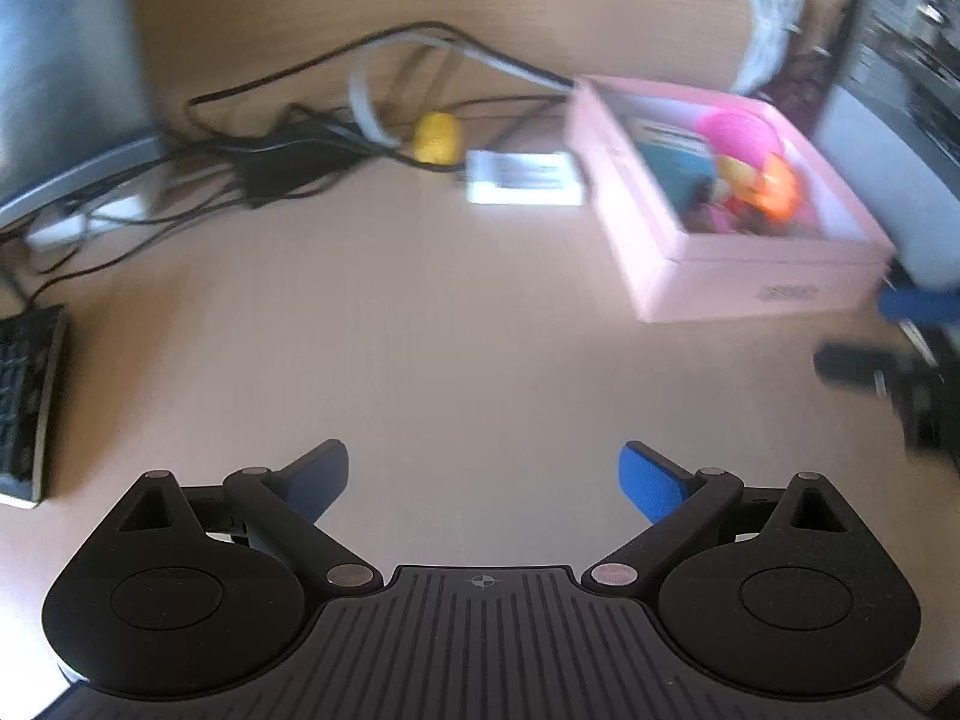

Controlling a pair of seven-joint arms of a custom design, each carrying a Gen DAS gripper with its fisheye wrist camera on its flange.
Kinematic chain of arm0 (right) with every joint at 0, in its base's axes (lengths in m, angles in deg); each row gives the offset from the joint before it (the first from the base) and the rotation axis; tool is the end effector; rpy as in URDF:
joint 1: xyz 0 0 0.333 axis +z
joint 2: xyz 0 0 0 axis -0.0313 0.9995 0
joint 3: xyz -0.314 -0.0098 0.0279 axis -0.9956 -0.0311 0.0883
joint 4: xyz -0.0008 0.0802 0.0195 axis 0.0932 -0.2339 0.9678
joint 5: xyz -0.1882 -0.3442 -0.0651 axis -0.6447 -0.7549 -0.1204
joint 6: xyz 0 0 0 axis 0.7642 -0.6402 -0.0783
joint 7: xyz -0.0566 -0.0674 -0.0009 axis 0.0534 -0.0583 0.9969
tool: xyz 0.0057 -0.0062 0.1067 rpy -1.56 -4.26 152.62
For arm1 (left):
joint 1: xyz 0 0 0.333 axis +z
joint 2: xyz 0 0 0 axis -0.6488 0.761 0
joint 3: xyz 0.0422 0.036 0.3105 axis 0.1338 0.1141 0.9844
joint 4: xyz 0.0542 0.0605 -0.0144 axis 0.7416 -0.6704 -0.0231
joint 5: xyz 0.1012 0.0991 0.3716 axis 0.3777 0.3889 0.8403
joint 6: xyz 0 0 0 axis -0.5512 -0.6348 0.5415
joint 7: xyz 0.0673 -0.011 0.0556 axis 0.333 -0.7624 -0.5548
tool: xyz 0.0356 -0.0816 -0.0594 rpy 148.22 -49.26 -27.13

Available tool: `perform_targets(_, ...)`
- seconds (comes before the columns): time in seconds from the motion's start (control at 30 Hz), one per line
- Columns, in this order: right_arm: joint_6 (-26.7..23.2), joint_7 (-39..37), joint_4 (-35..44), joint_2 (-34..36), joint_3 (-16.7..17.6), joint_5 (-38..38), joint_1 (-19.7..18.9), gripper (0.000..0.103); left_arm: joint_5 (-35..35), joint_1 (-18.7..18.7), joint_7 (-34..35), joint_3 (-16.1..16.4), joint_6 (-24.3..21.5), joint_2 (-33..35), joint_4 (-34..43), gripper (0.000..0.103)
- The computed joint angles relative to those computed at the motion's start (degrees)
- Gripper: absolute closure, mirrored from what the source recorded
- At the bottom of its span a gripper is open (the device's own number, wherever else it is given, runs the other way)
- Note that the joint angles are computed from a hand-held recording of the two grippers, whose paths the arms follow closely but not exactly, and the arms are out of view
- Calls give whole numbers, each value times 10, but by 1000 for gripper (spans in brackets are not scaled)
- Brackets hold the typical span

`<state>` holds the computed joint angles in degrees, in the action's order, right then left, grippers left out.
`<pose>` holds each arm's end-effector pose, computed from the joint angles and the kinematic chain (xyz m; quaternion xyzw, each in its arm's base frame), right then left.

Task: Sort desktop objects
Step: 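Release the figurine into the pink box with the left gripper while the right drops the orange toy in, then grasp the yellow corn toy with the right gripper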

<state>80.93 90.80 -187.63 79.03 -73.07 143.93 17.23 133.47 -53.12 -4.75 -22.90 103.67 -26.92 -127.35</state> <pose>0.4841 0.1444 0.3863 -0.8554 0.3755 -0.1440 0.3265 0.3807 -0.2258 0.3704 -0.7510 0.5906 -0.1850 0.2302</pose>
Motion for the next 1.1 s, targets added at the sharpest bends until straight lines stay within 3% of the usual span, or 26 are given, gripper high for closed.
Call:
perform_targets(0.1, 11, -69, 1, -2, 9, 53, 23, 32, 7, 12, -33, -1, -22, -41, -24, 3)
perform_targets(0.17, 35, -140, 18, 7, 18, 106, 42, 48, 2, 17, -41, 5, -31, -67, -42, 3)
perform_targets(0.2, 43, -154, 31, 17, 25, 109, 48, 53, -1, 19, -42, 8, -33, -77, -50, 3)
perform_targets(0.3, 70, -134, 88, 69, 49, 65, 64, 55, -5, 29, -45, 15, -36, -109, -73, 3)
perform_targets(0.37, 91, -44, 135, 117, 56, -19, 76, 59, -7, 37, -50, 21, -28, -125, -89, 3)
perform_targets(0.5, 49, 229, 262, 221, 22, -187, 110, 81, -19, 46, -40, 41, 25, -140, -122, 3)
perform_targets(0.67, -29, 478, 419, 340, -39, -312, 155, 81, -4, 85, -22, 40, 124, -108, -133, 3)
perform_targets(0.73, -45, 524, 463, 375, -40, -334, 153, 81, -2, 99, -15, 40, 153, -89, -129, 3)
perform_targets(0.9, -62, 571, 525, 423, 5, -340, 111, 81, 3, 127, 17, 40, 201, -40, -107, 3)
perform_targets(1.1, -75, 581, 563, 454, 24, -377, 102, 78, -9, 134, 39, 42, 218, -9, -97, 3)
